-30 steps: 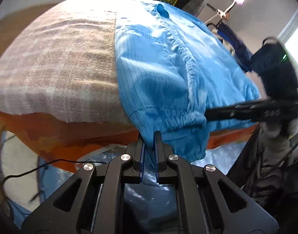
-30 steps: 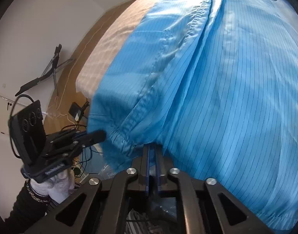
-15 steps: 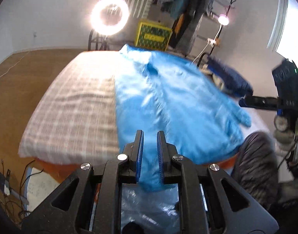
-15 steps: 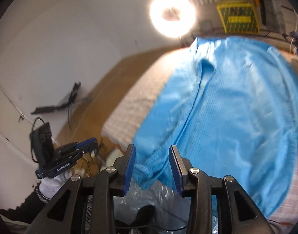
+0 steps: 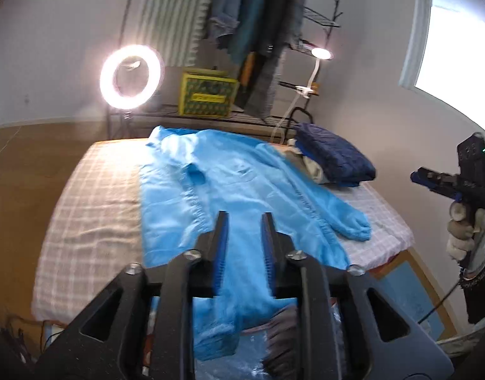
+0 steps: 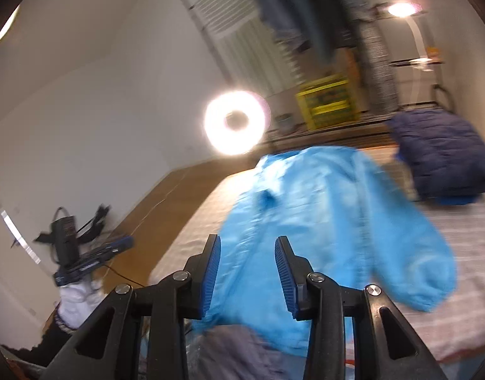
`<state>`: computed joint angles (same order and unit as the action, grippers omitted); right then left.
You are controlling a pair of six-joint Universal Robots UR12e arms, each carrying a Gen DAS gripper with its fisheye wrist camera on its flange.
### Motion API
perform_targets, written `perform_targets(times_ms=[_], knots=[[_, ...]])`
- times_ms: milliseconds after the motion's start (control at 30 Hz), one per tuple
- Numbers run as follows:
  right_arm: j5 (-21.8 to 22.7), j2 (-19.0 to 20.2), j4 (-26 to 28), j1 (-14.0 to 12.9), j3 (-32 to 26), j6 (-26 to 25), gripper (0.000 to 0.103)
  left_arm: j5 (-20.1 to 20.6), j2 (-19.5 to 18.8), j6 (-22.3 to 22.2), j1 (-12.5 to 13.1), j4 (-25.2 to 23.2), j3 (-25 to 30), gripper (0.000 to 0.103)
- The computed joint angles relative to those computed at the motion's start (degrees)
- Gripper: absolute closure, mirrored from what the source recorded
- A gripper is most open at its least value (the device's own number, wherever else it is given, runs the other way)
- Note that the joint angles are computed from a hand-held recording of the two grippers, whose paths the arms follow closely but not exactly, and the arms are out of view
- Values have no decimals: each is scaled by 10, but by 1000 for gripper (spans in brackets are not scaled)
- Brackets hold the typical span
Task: Fold large clothes
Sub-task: 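Release the coat and raise both tools above the bed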
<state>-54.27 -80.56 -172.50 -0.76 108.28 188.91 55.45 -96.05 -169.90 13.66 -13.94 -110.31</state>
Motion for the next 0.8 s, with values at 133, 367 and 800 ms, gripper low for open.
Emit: perform_targets(times_ms=[133,367,800], knots=[[-39,-13,5,-30,16,29,61,-7,-12,11,-28,-26,23,76],[-126,-1,38,-56,26,33,50,-6,-51,15,-75,-94,55,59],[-215,100,125,-87,-3,91,39,27,-104,7,-125,-158,76,59]])
